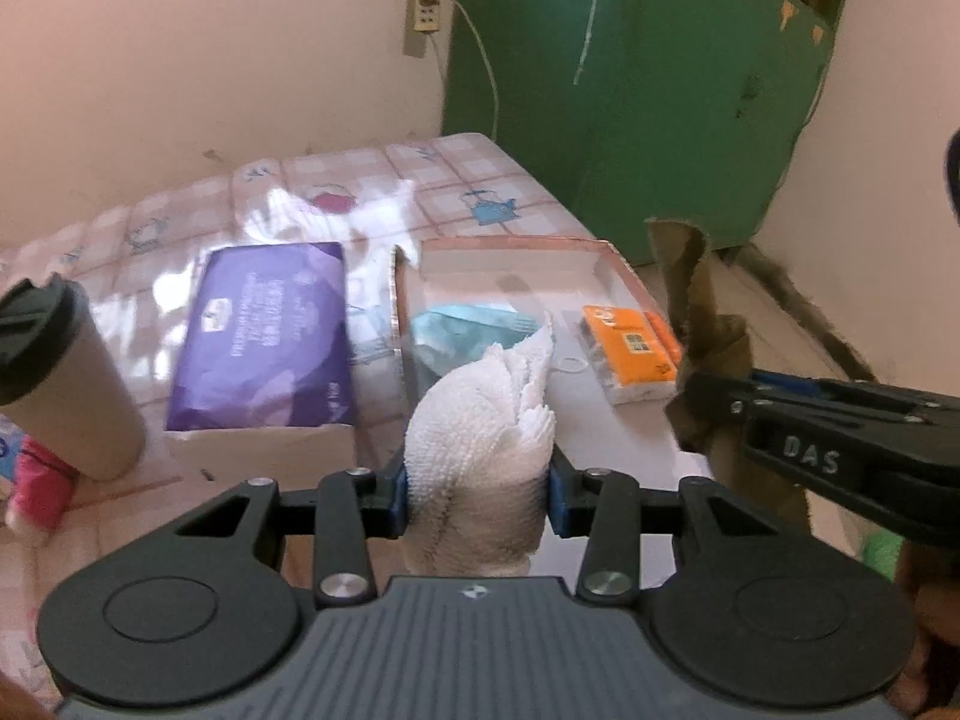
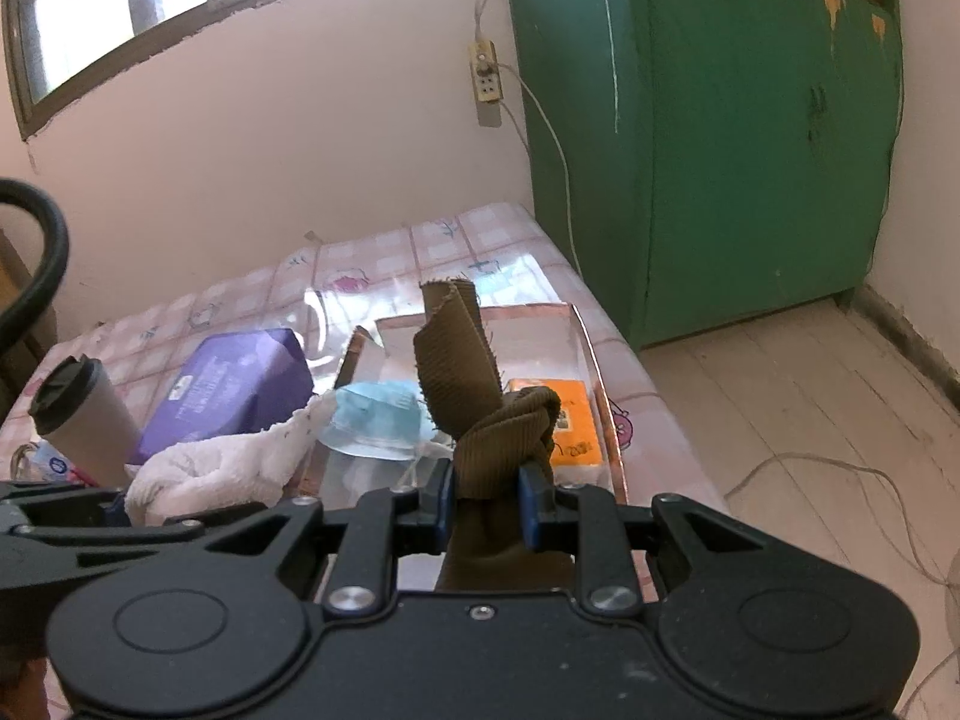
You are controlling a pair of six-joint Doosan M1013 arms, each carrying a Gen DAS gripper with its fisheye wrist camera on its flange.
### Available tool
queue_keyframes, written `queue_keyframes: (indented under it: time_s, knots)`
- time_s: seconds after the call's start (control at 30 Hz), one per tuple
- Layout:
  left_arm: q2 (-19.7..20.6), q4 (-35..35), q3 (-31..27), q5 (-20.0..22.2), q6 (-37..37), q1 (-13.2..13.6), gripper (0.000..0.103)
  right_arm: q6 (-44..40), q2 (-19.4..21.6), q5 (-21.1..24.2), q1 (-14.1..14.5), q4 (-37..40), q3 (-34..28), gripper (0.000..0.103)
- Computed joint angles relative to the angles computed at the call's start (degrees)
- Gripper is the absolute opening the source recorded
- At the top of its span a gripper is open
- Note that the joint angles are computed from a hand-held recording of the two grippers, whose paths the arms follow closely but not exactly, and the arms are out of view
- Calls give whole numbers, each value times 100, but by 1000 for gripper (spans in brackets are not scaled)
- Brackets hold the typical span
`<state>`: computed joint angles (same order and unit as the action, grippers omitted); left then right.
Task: Organize soft objects
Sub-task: 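Carry the white towel and olive-brown cloth with both tools to the tray, then open both tools to drop the towel and cloth into the tray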
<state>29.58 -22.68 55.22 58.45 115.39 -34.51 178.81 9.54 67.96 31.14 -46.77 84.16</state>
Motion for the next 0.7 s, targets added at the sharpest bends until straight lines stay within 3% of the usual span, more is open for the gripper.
queue_keyframes:
  time_s: [0.13,0.2,0.27,0.3,0.47,0.7]
  knots:
    - [53,-352,3,88,215,-10,43,-29,15,89,-42,55,10,28]
    - [84,-761,12,134,431,27,47,30,5,132,-56,31,32,33]
    - [74,-755,52,54,425,6,58,149,-8,189,-52,2,58,58]
    - [69,-719,61,29,411,0,61,240,-28,178,-43,-53,87,62]
    - [12,-576,106,-58,308,4,77,359,-35,240,25,-129,63,64]
    - [-150,20,161,-267,-98,28,84,270,87,522,230,-365,-203,74]
